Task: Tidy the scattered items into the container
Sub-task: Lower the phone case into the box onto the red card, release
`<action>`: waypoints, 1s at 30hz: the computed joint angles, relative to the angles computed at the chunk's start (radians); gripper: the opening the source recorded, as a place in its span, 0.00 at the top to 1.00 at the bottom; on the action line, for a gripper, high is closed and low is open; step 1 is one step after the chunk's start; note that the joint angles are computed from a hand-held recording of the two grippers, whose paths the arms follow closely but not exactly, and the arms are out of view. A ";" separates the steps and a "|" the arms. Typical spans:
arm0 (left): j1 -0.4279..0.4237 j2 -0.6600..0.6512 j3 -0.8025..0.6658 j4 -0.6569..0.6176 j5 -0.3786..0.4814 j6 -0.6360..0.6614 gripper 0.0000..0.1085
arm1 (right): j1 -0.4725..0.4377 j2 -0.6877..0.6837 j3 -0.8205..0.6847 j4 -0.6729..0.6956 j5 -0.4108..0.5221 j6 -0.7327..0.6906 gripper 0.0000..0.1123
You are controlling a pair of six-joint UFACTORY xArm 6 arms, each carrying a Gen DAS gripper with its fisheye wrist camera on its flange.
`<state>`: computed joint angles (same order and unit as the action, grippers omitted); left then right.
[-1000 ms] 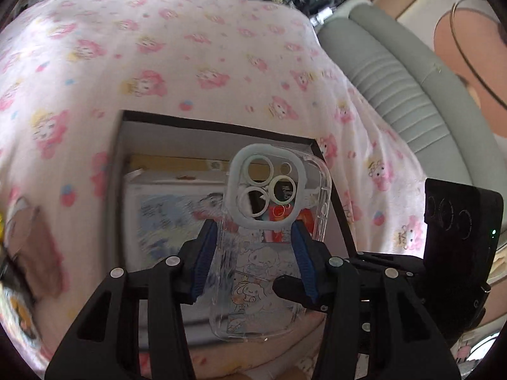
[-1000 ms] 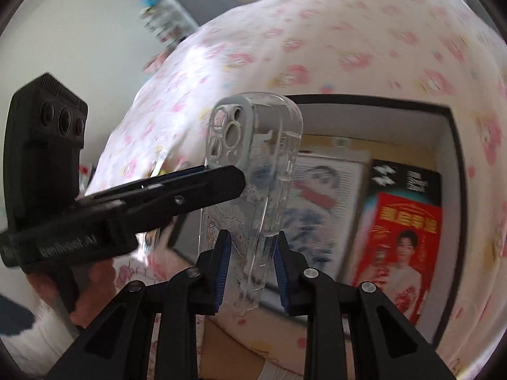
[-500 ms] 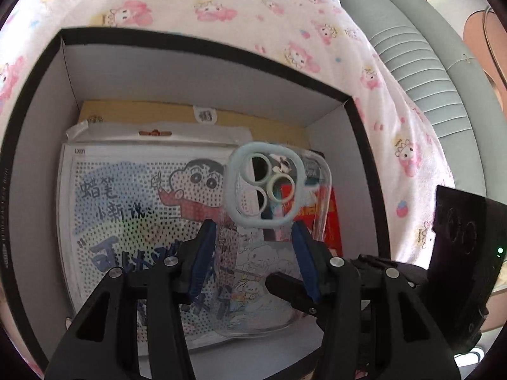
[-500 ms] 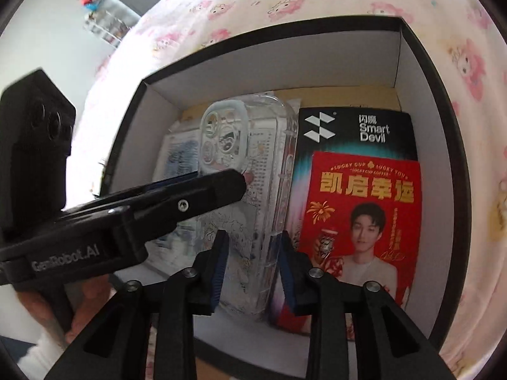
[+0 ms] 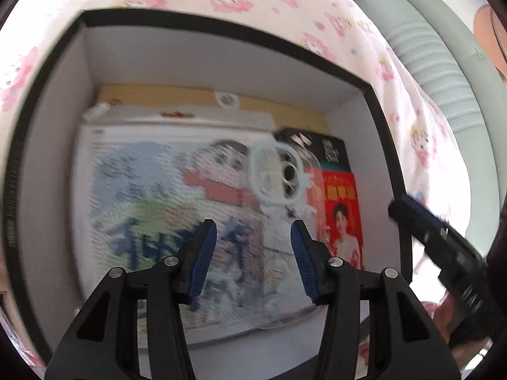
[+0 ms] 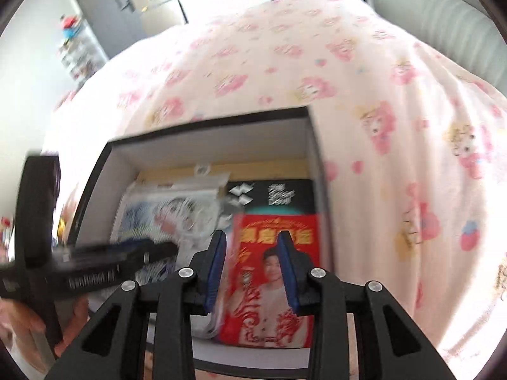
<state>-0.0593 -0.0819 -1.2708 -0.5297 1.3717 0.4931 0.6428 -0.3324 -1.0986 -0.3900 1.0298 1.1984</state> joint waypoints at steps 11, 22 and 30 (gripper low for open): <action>-0.061 -0.030 0.006 -0.047 0.081 0.034 0.55 | -0.051 -0.074 0.067 0.050 -0.047 -0.022 0.73; -0.097 -0.045 0.036 -0.038 0.078 0.040 0.52 | -0.054 -0.093 0.076 -0.003 -0.016 0.022 0.73; 0.048 -0.075 0.052 -0.033 0.009 0.087 0.58 | -0.040 -0.073 0.052 0.000 -0.052 -0.020 0.73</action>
